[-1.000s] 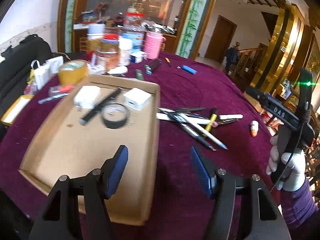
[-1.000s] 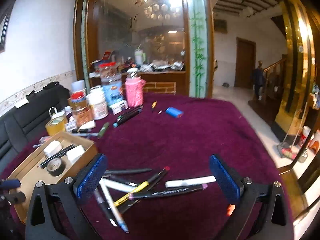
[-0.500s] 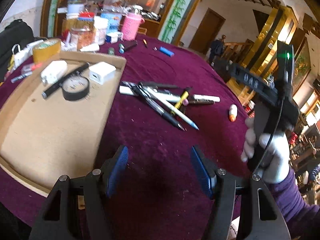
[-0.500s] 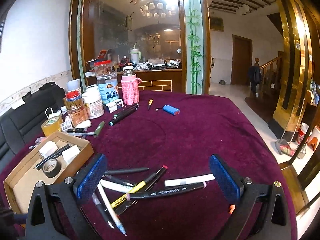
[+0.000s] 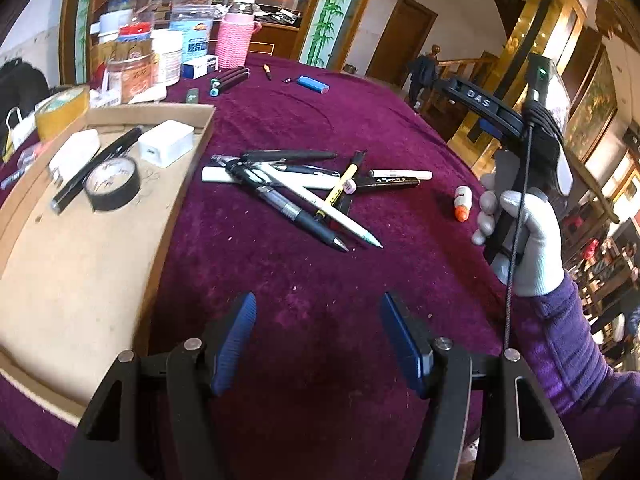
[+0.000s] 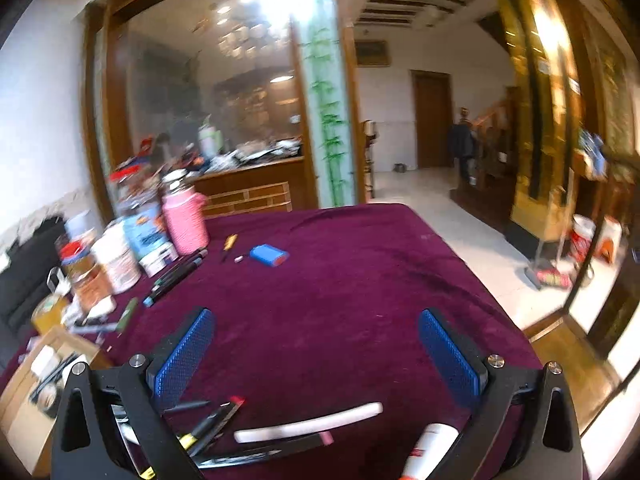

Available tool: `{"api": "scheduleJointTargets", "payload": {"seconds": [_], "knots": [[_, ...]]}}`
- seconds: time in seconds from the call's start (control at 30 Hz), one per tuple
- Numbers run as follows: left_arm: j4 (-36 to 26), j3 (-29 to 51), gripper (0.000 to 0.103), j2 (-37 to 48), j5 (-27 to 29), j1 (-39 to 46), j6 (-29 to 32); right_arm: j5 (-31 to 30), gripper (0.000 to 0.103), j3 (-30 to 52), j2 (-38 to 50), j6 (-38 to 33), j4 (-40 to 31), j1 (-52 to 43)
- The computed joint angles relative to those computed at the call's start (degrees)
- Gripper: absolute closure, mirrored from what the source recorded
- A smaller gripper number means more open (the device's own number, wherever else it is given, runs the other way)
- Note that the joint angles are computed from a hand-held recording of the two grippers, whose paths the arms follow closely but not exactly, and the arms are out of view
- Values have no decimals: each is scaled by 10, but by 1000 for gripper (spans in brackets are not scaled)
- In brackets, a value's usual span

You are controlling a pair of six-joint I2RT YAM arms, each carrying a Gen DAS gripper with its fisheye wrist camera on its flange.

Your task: Organize rigid objects

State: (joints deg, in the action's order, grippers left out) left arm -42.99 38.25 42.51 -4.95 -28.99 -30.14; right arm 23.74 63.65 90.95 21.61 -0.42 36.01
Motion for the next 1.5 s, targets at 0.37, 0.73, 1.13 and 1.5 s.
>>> {"api": "scheduleJointTargets", "payload": {"seconds": [0.37,0.73,1.13,1.5], "knots": [[59,54,39,194,-36,-28,-1,-64,0,-13,-12,51,-21,-50],[123,-2,0,174,-6,-46,7,-65,0,-37,-31,57,3,-47],[30,80,12,185,-7,-7,80,-88,0,-48,-87,50,3,-76],[15,305,81,424,54,81,240,-113,0,-50,-46,76,-27,-139]]}}
